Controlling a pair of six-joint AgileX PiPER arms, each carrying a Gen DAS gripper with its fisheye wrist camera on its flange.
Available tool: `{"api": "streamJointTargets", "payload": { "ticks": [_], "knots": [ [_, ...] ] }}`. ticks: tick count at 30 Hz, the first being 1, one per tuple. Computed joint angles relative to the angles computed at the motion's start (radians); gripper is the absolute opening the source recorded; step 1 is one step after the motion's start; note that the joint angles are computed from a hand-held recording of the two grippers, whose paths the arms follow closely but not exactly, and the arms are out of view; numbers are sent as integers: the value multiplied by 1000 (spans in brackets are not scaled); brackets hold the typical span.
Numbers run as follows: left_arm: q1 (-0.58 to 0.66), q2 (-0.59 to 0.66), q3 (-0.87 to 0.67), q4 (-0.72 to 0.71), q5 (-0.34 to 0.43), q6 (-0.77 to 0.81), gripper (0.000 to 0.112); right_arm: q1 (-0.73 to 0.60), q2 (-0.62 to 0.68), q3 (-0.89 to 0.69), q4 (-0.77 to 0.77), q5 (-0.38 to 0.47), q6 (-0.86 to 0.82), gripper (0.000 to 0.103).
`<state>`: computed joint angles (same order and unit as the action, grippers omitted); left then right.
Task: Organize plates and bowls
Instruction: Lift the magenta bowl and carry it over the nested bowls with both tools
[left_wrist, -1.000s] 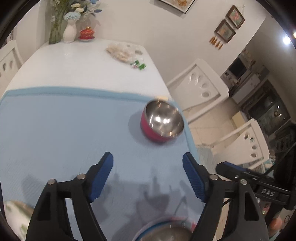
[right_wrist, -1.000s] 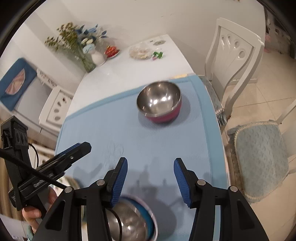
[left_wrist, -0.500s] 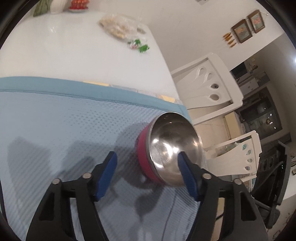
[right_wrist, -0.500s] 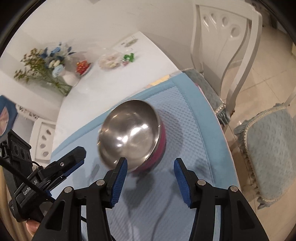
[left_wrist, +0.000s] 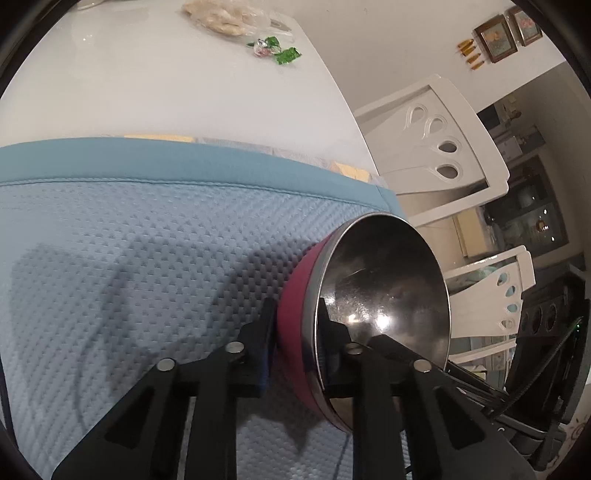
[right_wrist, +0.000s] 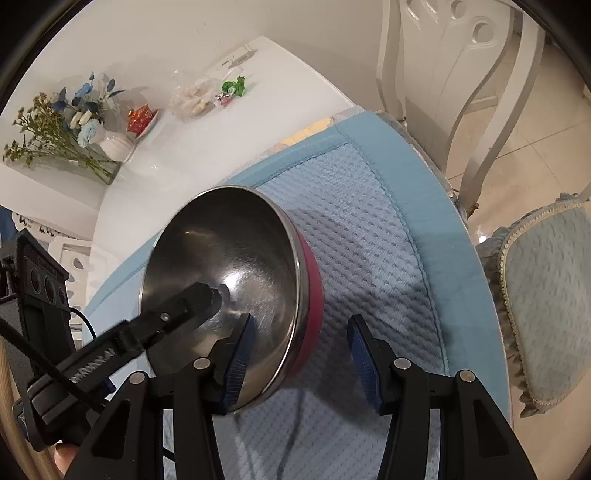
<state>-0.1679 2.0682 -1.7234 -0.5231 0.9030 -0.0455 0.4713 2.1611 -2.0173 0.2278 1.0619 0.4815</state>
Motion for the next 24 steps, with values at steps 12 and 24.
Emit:
{"api": "streamJointTargets", "payload": {
  "ticks": [12, 24],
  "knots": [
    [-13, -42, 42, 30, -17, 3, 13, 46, 9, -28, -100, 27, 10, 23],
    [-12, -257, 202, -1, -20, 18, 13, 108, -94, -25, -127, 133, 9, 23]
  ]
}}
